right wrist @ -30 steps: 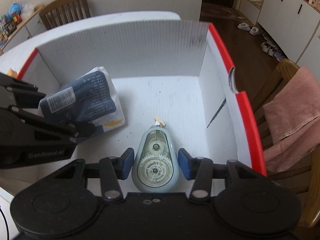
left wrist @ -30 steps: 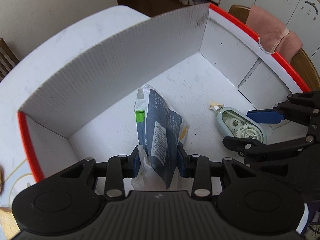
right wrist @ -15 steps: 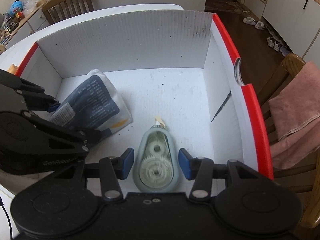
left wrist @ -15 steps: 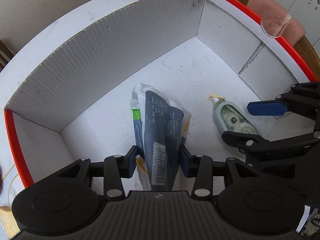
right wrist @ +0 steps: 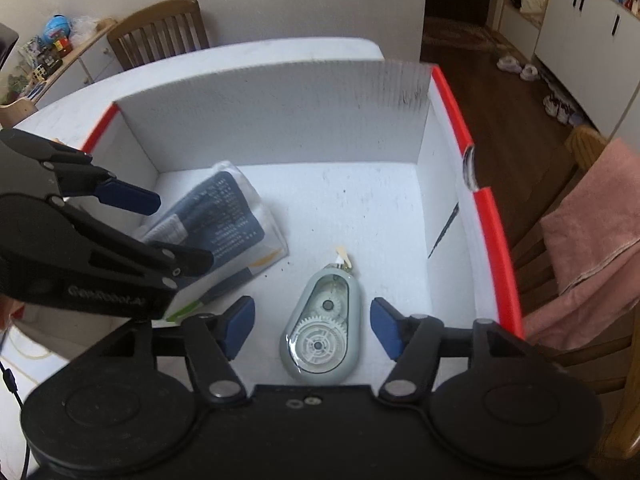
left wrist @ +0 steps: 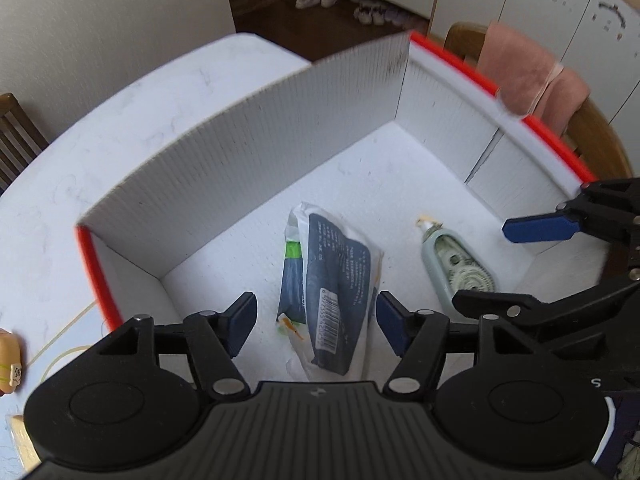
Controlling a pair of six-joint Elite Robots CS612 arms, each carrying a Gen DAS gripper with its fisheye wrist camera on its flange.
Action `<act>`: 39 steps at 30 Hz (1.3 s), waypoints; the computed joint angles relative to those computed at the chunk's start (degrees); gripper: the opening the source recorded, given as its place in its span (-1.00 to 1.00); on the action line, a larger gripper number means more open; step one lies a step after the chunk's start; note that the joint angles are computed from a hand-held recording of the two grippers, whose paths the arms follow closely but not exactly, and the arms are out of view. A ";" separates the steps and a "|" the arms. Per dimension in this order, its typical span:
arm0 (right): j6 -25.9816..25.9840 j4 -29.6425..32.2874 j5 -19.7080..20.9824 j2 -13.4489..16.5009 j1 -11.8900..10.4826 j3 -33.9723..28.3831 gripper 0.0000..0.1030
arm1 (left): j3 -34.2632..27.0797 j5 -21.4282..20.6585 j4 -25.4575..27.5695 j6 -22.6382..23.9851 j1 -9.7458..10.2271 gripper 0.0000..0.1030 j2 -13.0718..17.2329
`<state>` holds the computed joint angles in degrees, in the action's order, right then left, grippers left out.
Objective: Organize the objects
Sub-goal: 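Open the right tool to drop the tape while the left tool releases the wipes, then withdraw both tools from the shoebox back over the mat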
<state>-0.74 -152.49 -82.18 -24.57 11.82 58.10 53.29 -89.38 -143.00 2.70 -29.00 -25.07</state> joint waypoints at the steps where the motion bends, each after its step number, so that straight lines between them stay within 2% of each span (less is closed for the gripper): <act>1: -0.02 -0.66 0.29 -0.35 -0.05 0.58 0.24 | 0.79 -0.35 -1.25 -0.04 0.11 0.26 -0.38; 8: 0.02 -6.71 0.73 -2.94 0.08 5.03 0.24 | 7.43 -3.60 -11.51 -0.59 0.72 0.26 -3.74; 13: 0.84 -10.84 0.28 -4.62 0.45 7.75 0.24 | 10.77 -4.52 -16.77 -1.50 1.19 0.26 -5.55; 19: 3.89 -15.60 0.61 -6.38 1.07 10.72 0.26 | 16.32 -4.82 -23.15 -1.85 1.64 0.26 -8.35; 24: 8.98 -20.27 1.45 -7.30 1.70 12.70 0.40 | 21.20 -5.66 -28.76 -3.38 2.33 0.26 -10.83; 29: 10.97 -22.62 0.54 -7.62 2.96 13.47 0.41 | 25.02 -5.49 -32.99 -3.78 3.09 0.34 -12.48; 34: 10.30 -24.06 -1.65 -7.45 4.80 13.40 0.53 | 28.98 -5.79 -36.98 -4.63 4.36 0.35 -14.15; 37: 10.53 -24.75 -1.44 -7.19 5.83 13.14 0.62 | 31.24 -5.30 -39.33 -5.30 5.14 0.49 -15.04; 39: 10.83 -25.21 -1.44 -6.93 6.56 12.84 0.65 | 32.73 -5.03 -40.93 -5.55 5.70 0.50 -15.61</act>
